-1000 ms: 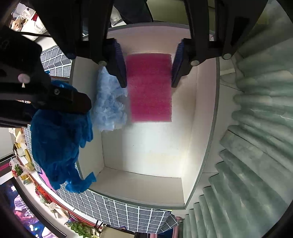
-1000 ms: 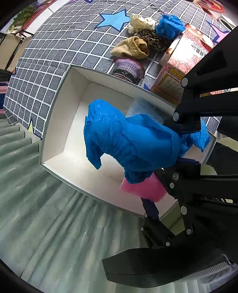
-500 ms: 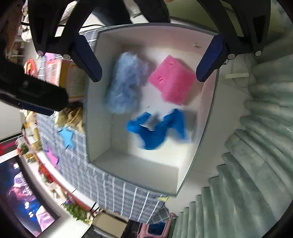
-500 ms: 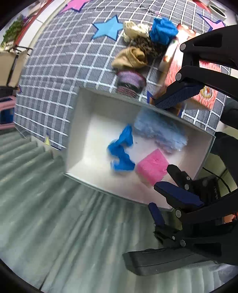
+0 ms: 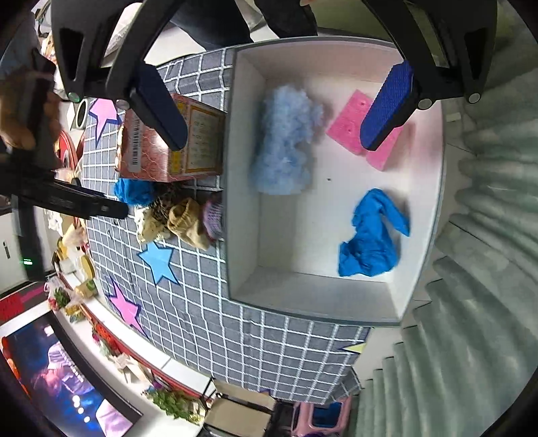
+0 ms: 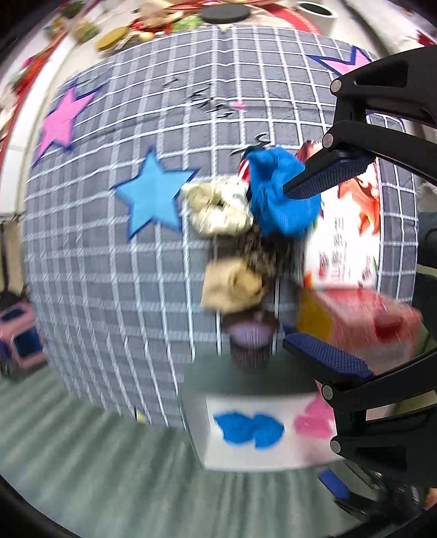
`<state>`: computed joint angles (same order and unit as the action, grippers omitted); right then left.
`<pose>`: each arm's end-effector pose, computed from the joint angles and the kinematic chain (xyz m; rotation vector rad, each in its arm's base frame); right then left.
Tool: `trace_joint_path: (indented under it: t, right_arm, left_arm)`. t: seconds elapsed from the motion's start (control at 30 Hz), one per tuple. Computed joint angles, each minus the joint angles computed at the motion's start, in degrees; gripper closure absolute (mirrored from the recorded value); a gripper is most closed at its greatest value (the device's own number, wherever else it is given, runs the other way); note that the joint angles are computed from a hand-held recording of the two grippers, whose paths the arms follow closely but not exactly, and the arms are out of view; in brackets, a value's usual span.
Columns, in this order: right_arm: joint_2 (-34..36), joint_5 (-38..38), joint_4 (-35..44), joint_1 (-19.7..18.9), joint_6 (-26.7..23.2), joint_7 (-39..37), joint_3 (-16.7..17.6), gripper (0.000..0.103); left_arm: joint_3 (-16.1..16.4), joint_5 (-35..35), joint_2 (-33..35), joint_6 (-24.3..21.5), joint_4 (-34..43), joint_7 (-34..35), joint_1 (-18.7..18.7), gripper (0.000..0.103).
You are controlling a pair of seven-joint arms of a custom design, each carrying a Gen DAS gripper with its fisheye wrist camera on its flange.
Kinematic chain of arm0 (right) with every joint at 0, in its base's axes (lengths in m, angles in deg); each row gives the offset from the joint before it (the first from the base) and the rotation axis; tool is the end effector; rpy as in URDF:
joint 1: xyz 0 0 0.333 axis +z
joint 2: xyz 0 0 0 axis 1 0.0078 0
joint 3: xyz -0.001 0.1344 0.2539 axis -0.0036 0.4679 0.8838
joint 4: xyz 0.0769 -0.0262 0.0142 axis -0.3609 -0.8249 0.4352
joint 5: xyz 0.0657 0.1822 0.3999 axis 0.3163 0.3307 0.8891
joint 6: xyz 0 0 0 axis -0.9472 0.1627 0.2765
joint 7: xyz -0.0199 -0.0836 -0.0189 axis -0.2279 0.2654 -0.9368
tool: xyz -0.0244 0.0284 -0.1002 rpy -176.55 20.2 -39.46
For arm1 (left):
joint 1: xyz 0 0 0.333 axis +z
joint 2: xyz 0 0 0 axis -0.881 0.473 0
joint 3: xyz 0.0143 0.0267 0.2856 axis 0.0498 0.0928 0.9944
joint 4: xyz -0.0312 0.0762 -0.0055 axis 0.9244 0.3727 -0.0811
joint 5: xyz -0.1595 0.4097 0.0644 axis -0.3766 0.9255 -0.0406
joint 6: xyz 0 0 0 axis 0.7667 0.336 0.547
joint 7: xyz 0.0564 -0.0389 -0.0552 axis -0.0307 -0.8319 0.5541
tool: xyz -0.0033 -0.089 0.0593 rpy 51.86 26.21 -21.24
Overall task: Organize soft objects
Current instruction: 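Open both tools to drop the pink foam and blue cloth into the box, then grasp the cream polka-dot scrunchie with the left tool while the right tool grasps the blue mesh cloth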
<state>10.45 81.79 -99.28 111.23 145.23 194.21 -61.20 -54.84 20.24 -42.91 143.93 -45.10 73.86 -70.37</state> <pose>0.4640 0.2766 0.5286 -1.7690 2.3903 0.1804 0.4234 -0.1269 0.5522 1.9393 -2.3010 0.4183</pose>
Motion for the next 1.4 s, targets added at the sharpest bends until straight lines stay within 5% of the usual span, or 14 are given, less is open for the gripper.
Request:
trace_joint_path:
  t: [0.27,0.6,0.77,0.93,1.4]
  right_arm:
    - [7.52,2.11,0.49,-0.41,0.18,-8.19,-1.44,0.02]
    - [14.32,-5.82,2.31,-0.79,-1.09,-17.17,-0.91,0.02]
    - [8.9,-9.37,-3.58,-3.88,2.43,-13.26,-2.77,0.02]
    - [2.59,-11.46,-9.68,-8.44,-0.27,-8.69,-4.76,0.02]
    - [-30.2,-3.21,-36.14,-18.34,-3.14,2.64,-8.78,0.02]
  left_arm:
    - [-2.56,1.98,4.99,-1.29,5.27,-3.25,-0.86,0.0]
    - [-6.03,3.63,14.61,-0.91,14.5,-7.57,-3.78,0.0]
    - [-7.7,4.27,19.37,-0.61,19.06,-9.49,-5.57,0.0]
    - [-9.33,5.5,24.57,-1.18,23.96,-10.9,-7.39,0.0]
    - [-12.8,10.59,39.12,-4.74,37.17,-13.9,-12.43,0.0]
